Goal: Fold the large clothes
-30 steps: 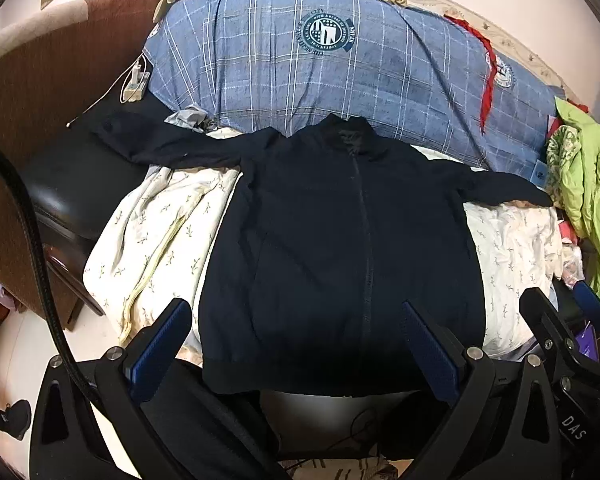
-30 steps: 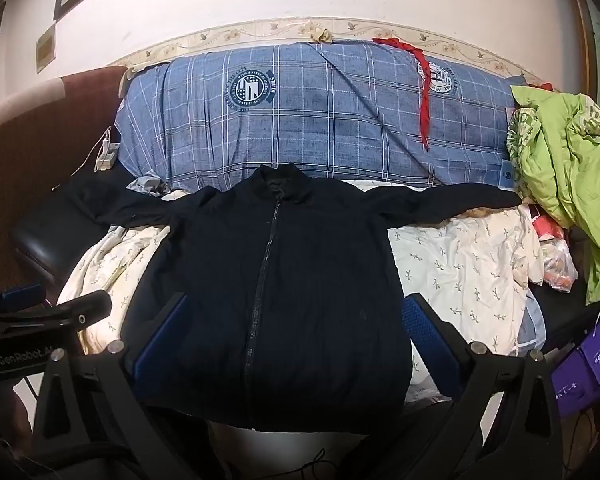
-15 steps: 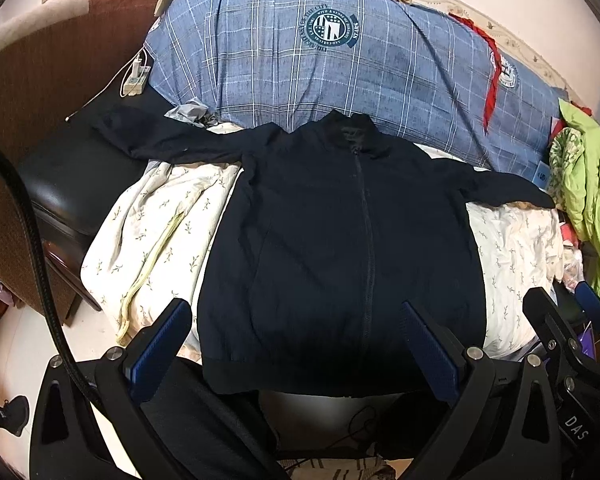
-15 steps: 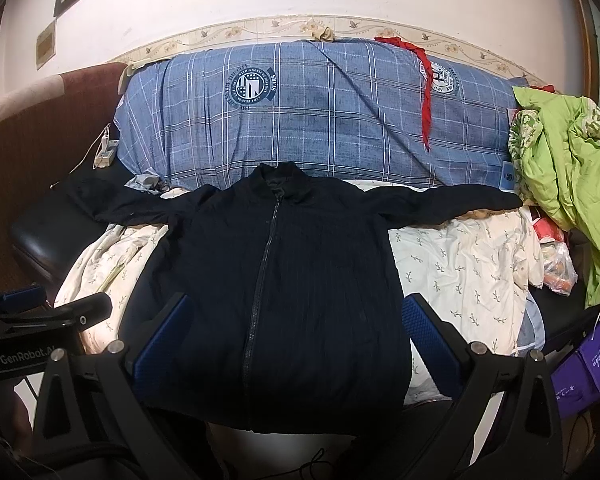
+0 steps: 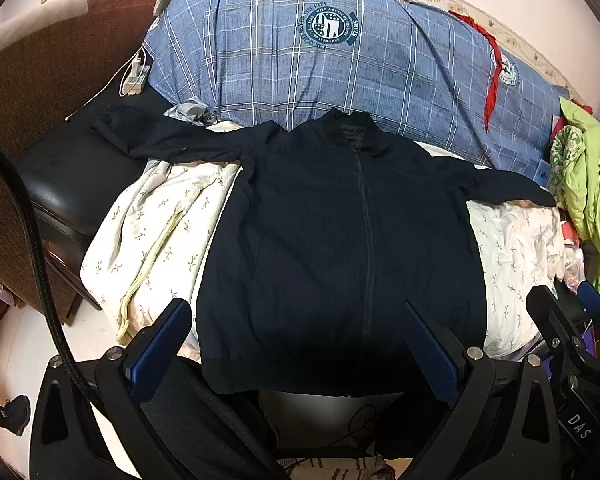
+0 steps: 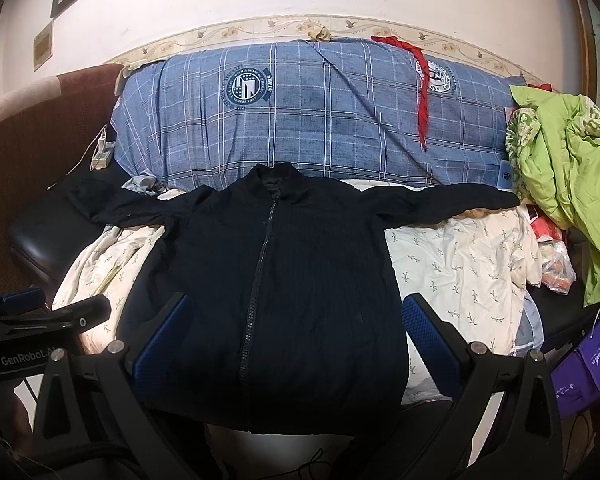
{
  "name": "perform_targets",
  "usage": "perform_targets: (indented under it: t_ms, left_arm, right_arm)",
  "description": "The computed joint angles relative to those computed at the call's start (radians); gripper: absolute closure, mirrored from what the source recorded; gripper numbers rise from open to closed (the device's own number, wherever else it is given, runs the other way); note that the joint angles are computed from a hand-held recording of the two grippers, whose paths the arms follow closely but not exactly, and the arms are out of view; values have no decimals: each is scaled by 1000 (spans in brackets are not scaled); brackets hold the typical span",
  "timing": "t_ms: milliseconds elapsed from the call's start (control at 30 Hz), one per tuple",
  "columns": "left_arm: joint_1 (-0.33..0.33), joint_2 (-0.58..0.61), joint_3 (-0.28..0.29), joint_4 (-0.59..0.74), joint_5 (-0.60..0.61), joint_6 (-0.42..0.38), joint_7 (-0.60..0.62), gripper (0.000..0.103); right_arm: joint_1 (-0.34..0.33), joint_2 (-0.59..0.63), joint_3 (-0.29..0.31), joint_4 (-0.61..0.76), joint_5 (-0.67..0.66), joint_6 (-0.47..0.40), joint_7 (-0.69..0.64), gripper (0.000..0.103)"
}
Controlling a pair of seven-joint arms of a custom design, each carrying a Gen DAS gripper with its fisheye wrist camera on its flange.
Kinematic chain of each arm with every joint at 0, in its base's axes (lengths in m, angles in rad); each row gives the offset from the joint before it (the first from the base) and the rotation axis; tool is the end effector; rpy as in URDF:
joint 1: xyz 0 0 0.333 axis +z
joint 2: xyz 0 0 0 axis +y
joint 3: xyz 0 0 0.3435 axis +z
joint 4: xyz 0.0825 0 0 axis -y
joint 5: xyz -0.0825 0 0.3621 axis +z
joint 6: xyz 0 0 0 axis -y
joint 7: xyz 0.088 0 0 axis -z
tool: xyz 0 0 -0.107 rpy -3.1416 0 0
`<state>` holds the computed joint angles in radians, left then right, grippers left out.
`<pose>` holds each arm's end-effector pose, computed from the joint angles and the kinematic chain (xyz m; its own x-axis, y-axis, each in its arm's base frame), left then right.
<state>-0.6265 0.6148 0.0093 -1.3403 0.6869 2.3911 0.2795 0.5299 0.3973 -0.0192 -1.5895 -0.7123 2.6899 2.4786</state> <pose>0.6201 -0.4357 0.4488 0.2249 -0.9700 0.0924 -0.7308 -0.2307 -0.6425 0.6049 0.3660 0.5149 0.1337 -0.9908 0.0229 -0.6555 -0.1058 -0.7477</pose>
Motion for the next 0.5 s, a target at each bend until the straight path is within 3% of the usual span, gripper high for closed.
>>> perform_targets:
  t_ms: [500]
  left_arm:
    - [0, 0, 1, 0, -1, 1, 1, 0]
  right_arm:
    - [-7, -14, 2, -17, 0, 0, 6, 0]
